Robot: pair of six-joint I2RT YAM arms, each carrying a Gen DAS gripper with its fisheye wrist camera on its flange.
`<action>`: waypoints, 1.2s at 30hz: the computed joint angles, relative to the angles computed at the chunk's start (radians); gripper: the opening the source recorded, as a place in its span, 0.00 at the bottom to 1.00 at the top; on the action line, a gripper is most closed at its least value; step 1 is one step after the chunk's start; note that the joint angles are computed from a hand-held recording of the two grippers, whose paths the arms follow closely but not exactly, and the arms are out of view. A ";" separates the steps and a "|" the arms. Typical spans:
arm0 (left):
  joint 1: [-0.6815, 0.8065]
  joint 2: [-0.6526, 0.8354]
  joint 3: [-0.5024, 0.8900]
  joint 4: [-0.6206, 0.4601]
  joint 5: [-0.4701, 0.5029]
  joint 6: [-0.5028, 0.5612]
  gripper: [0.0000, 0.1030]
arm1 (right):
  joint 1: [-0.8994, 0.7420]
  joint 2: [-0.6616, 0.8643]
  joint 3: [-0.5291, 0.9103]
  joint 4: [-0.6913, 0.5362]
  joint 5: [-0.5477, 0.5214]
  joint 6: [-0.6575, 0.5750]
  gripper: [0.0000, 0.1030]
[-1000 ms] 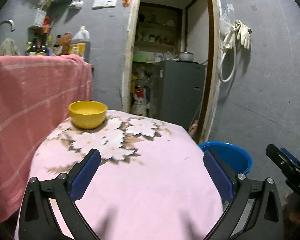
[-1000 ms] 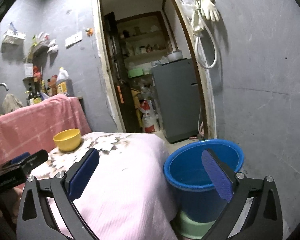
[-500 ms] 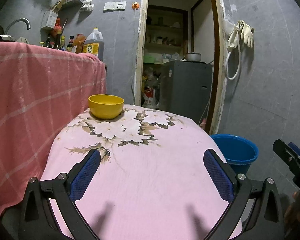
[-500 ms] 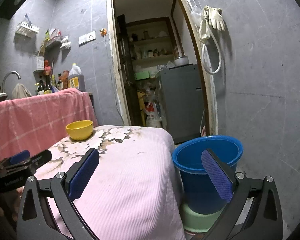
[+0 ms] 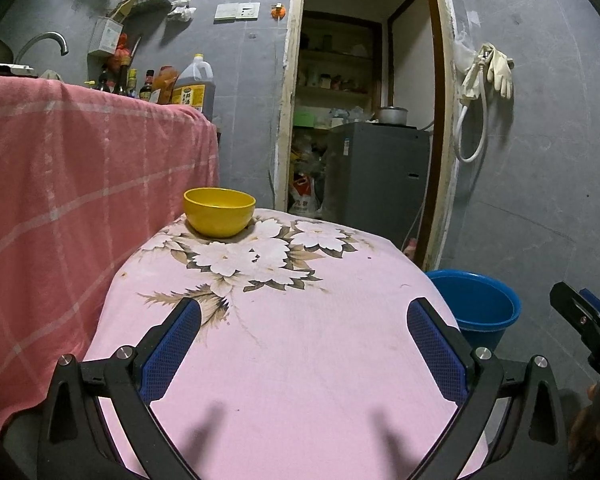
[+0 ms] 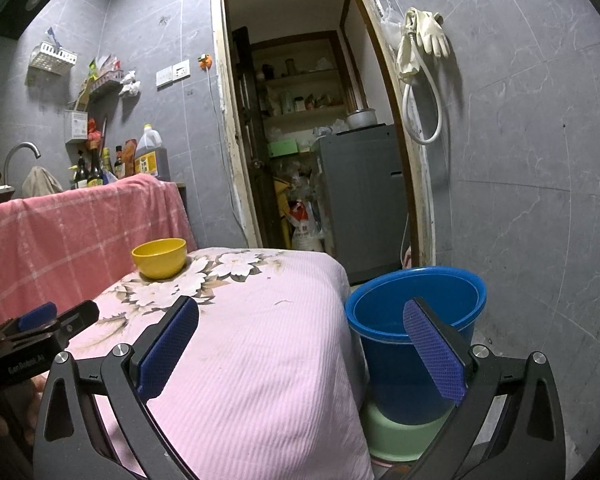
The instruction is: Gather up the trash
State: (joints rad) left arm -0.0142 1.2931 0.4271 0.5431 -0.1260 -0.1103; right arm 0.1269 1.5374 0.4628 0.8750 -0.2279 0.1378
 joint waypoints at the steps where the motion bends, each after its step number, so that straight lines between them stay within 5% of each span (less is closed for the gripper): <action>1: 0.001 0.001 0.000 0.001 0.000 -0.001 0.98 | 0.002 -0.004 -0.003 -0.001 0.002 0.001 1.00; 36: 0.040 0.034 0.000 0.030 0.005 -0.003 0.98 | 0.043 0.009 -0.006 -0.003 0.037 -0.004 1.00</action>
State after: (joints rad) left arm 0.0261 1.3273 0.4267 0.5728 -0.1208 -0.1129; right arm 0.1698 1.5463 0.4573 0.8715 -0.1911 0.1338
